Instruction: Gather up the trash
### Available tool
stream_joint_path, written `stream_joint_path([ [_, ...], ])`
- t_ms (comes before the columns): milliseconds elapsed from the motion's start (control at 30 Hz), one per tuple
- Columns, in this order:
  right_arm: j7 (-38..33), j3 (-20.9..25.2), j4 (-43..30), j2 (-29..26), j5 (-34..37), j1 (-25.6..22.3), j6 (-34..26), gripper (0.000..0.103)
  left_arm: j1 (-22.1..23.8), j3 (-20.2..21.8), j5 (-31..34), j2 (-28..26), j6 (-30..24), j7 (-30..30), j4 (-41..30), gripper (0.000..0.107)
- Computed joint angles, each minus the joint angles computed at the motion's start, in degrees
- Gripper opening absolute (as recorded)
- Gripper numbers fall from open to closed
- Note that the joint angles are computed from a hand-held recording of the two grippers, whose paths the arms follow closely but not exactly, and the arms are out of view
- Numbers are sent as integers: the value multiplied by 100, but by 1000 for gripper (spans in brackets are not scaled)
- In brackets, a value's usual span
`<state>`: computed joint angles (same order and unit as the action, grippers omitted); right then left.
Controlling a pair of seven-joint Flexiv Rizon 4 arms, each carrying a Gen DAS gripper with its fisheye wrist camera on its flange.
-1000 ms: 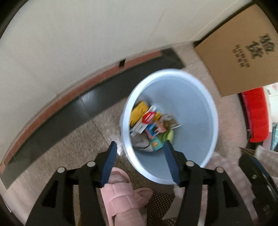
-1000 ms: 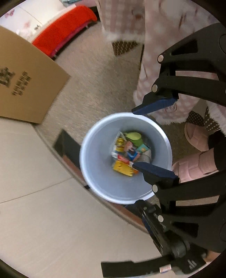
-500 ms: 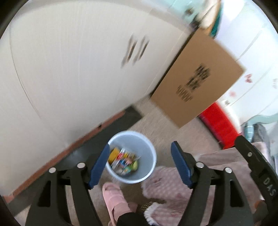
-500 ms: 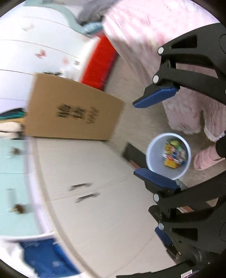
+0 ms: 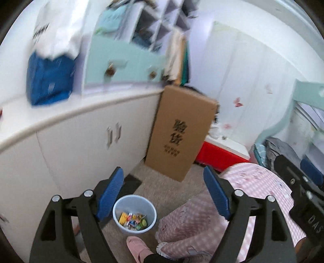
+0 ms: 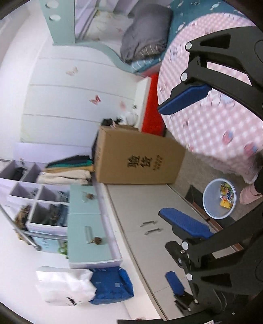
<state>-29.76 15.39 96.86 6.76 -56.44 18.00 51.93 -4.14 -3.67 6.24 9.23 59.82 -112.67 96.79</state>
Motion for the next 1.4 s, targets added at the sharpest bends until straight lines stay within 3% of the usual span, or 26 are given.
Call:
stream_joint_path([
  [267,831,331,962,1364,-498,-855,-26,95,-99,-440,550,678,178,-53,103,88],
  [633,772,611,1810,2569,15,-1696,167,96,-317,-814,535,1161,404,323,370,94],
  [867,546,648,2115,2997,578,-1935,379,96,-399,-934,407,1310,657,446,540,95],
  [1400,350,762,2346,3361,1144,-2376,563,96,-264,-1347,752,1312,434,279,388,95],
])
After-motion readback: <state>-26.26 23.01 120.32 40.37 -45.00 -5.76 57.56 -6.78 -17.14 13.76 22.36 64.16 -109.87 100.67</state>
